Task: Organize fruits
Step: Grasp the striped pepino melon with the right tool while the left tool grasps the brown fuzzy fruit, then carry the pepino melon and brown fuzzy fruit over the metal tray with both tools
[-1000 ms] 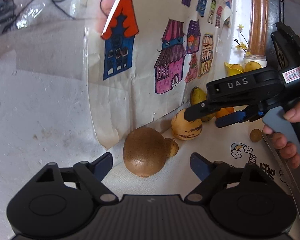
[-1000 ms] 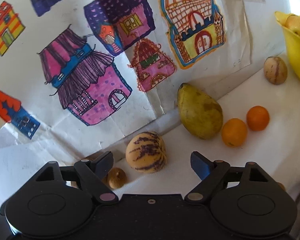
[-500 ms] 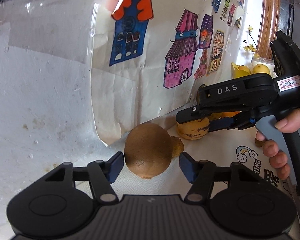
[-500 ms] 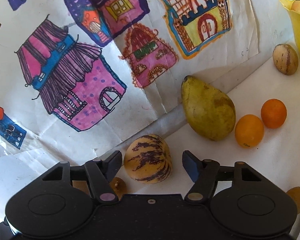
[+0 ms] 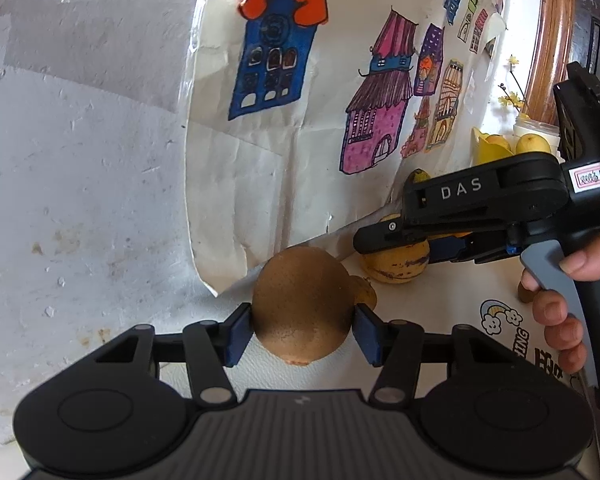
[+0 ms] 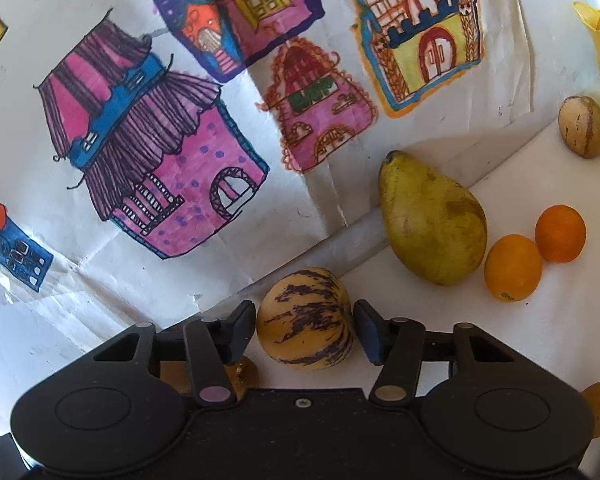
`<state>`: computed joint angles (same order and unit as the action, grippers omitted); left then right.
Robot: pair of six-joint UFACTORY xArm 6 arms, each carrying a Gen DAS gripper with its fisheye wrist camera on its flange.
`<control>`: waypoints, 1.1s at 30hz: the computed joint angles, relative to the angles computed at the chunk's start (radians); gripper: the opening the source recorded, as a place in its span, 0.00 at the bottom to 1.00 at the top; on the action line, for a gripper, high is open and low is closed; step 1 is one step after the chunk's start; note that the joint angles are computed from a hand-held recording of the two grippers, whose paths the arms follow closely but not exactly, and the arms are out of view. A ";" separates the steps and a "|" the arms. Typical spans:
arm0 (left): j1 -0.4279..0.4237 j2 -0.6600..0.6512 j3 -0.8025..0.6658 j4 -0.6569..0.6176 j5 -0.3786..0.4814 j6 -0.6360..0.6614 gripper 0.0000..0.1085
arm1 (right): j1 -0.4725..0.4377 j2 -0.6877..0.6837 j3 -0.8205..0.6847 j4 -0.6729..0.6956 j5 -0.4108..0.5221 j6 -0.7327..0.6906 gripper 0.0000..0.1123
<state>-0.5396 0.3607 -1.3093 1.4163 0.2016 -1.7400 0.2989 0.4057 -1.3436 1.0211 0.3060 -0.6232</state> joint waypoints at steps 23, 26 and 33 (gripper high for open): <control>-0.007 -0.077 0.085 0.157 -0.088 -0.198 0.52 | -0.026 -0.241 0.259 0.150 0.040 -0.082 0.47; -0.017 -0.101 0.104 0.214 -0.107 -0.268 0.52 | -0.028 -0.319 0.326 0.149 0.039 -0.074 0.47; -0.072 -0.162 0.133 0.290 -0.123 -0.374 0.52 | -0.037 -0.554 0.516 0.044 0.014 0.043 0.47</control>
<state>-0.6113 0.1991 -1.1764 1.7059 0.0785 -2.1145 0.2621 -0.1481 -0.8275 1.0650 0.3204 -0.5804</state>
